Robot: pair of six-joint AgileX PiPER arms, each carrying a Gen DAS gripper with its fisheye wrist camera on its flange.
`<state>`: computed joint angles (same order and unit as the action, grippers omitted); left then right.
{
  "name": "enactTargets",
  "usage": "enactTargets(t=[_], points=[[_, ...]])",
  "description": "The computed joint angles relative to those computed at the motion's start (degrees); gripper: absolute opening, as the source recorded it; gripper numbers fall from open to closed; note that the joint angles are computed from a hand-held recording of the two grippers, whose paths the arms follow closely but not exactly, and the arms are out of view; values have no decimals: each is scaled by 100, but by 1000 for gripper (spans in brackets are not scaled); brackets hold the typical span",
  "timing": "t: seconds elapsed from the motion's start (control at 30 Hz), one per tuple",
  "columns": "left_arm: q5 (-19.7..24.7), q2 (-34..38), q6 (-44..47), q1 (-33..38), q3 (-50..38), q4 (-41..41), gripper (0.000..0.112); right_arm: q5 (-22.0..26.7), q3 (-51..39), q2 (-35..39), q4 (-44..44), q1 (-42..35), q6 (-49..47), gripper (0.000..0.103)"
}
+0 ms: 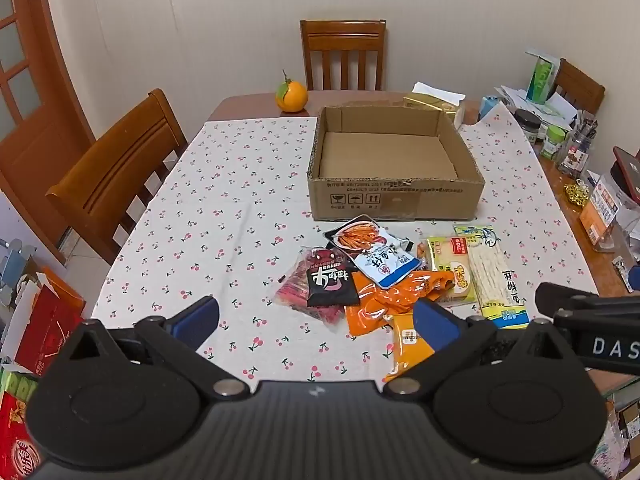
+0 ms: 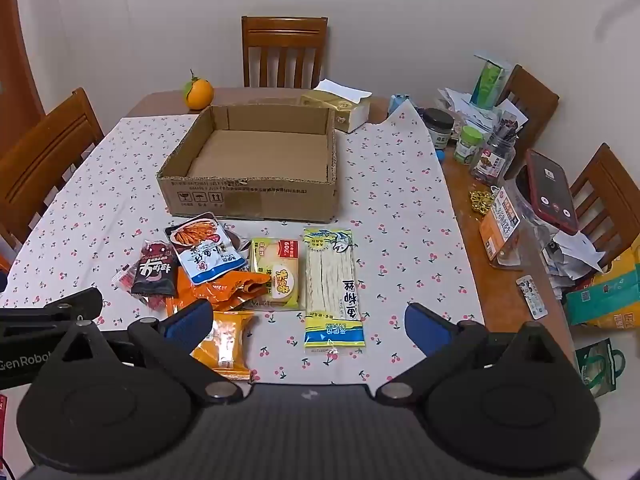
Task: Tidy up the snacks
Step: 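Move both tools toward the snack pile on the table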
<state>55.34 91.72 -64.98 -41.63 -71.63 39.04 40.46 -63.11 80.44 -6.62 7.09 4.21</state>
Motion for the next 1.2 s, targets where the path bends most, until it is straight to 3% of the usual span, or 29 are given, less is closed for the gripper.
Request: enactTargets(t=[1.2], points=[[-23,34,-124,-23,-4,49,102,-92,-17,36,-15,-20,-30,103]])
